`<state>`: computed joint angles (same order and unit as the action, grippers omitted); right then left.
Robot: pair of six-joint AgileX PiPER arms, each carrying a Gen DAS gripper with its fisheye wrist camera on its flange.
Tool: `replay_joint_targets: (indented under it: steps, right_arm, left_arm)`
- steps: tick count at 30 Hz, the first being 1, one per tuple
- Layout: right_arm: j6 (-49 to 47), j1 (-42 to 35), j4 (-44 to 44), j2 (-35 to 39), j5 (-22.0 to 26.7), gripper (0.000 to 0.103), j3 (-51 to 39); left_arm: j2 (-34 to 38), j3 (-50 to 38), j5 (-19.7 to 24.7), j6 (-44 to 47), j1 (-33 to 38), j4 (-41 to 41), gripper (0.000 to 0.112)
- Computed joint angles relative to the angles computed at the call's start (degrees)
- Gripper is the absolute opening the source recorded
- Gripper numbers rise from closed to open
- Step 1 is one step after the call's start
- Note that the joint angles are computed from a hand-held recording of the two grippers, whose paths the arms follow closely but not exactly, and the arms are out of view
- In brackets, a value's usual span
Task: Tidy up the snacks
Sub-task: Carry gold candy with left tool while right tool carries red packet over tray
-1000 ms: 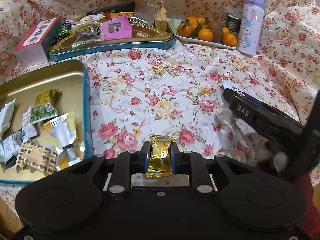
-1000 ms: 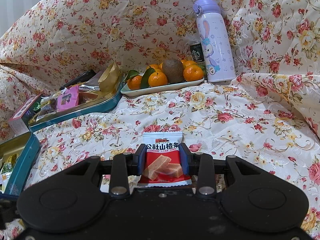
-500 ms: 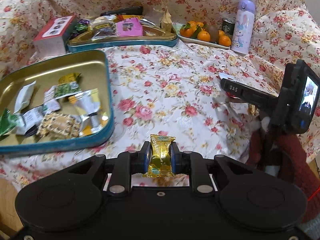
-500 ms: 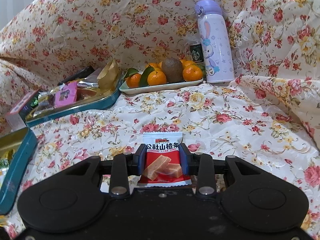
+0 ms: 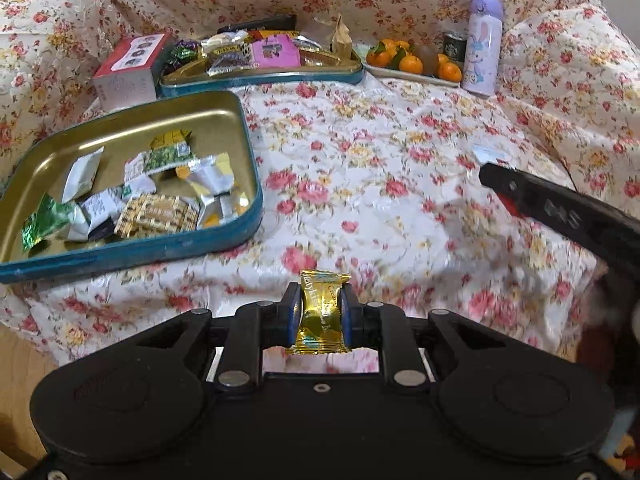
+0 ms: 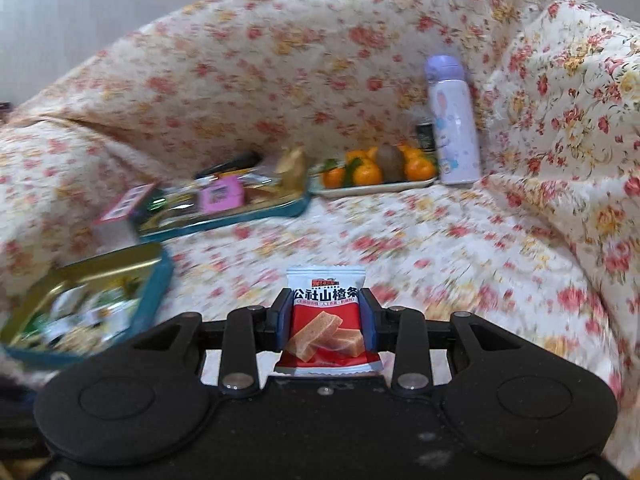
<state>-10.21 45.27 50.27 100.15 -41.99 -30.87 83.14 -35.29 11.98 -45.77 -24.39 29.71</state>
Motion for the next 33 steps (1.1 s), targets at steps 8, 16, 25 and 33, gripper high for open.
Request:
replay_joint_targets:
  steps: [8, 16, 25, 33]
  right_arm:
    - [0.88, 10.68, 7.21, -4.81, 4.66, 0.036, 4.62]
    - [1.03, 12.85, 7.62, -4.26, 14.4, 0.036, 3.76]
    - [-1.25, 13.07, 2.42, -1.04, 24.86, 0.036, -3.2]
    - [12.81, 10.19, -16.78, 1.42, 30.17, 0.036, -11.83]
  left_arm:
    - [-3.02, 4.8, 0.8, 6.41, 1.21, -5.99, 0.026]
    - [-5.42, 8.23, 1.34, 20.0, 7.37, -18.63, 0.026]
    - [-8.91, 8.25, 4.38, 38.92, 19.94, -29.77, 0.026]
    - [-8.66, 3.95, 4.08, 53.9, 32.49, -36.81, 0.026]
